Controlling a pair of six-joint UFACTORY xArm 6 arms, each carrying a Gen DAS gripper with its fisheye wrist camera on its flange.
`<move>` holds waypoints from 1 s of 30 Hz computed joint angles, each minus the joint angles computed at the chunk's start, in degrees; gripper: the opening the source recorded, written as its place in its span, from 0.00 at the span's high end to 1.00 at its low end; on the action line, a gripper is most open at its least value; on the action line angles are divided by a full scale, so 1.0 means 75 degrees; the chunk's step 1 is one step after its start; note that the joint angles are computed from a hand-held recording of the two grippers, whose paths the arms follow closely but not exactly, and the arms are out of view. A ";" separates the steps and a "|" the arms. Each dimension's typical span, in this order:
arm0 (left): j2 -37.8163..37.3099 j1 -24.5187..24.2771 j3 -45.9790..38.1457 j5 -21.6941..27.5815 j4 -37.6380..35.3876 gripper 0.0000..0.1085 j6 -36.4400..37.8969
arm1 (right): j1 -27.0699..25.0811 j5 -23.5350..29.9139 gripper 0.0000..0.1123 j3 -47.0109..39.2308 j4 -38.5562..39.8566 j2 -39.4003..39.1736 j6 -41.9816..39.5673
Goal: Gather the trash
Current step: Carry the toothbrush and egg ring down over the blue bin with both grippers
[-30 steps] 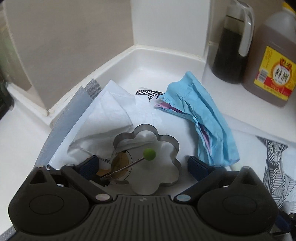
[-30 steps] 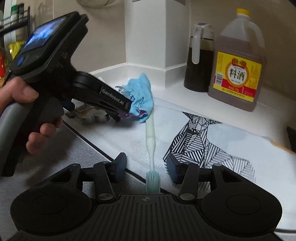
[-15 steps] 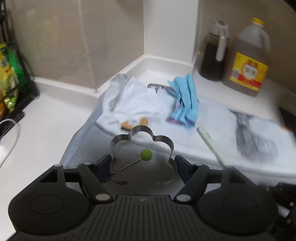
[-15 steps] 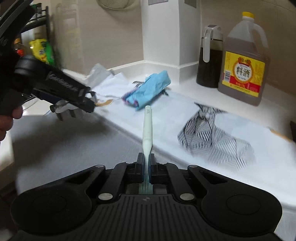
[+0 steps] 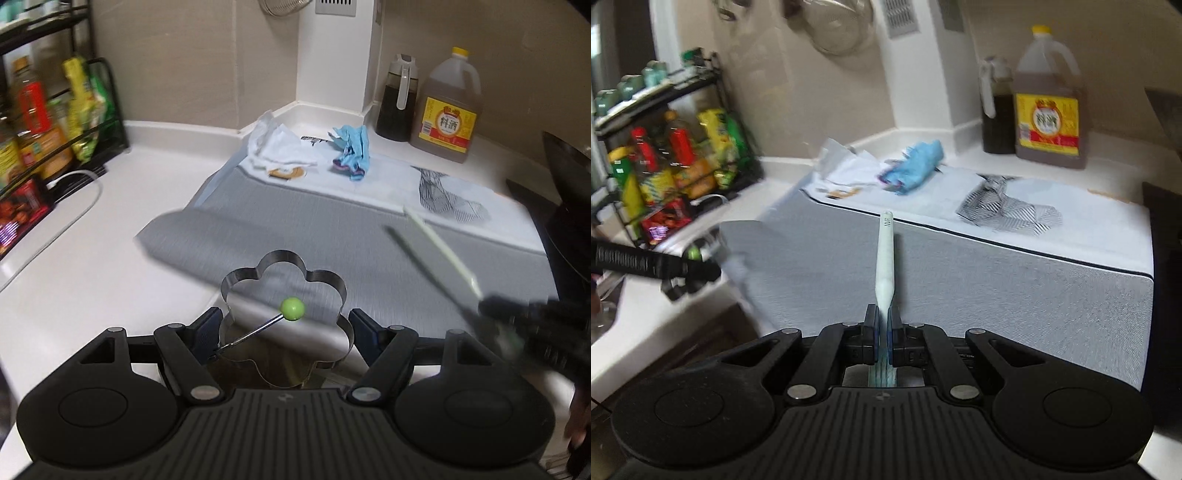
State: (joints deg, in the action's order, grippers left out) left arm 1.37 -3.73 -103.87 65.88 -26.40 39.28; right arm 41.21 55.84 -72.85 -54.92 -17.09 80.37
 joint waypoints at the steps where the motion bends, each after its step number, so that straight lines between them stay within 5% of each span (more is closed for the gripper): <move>1: -0.0327 0.0186 0.0375 -0.0023 -0.0088 0.27 0.0181 | 0.0163 0.0045 0.96 -0.0037 -0.0091 -0.0015 -0.0009; 15: -0.3201 0.2229 0.3592 0.0491 -0.0705 0.27 0.1830 | 0.2148 0.0073 0.96 -0.0652 0.0306 0.0688 -0.0667; 30: -0.4066 0.2691 0.4840 0.0423 -0.0637 0.27 0.2203 | 0.2510 0.0313 0.96 -0.0626 0.1484 0.1266 -0.0883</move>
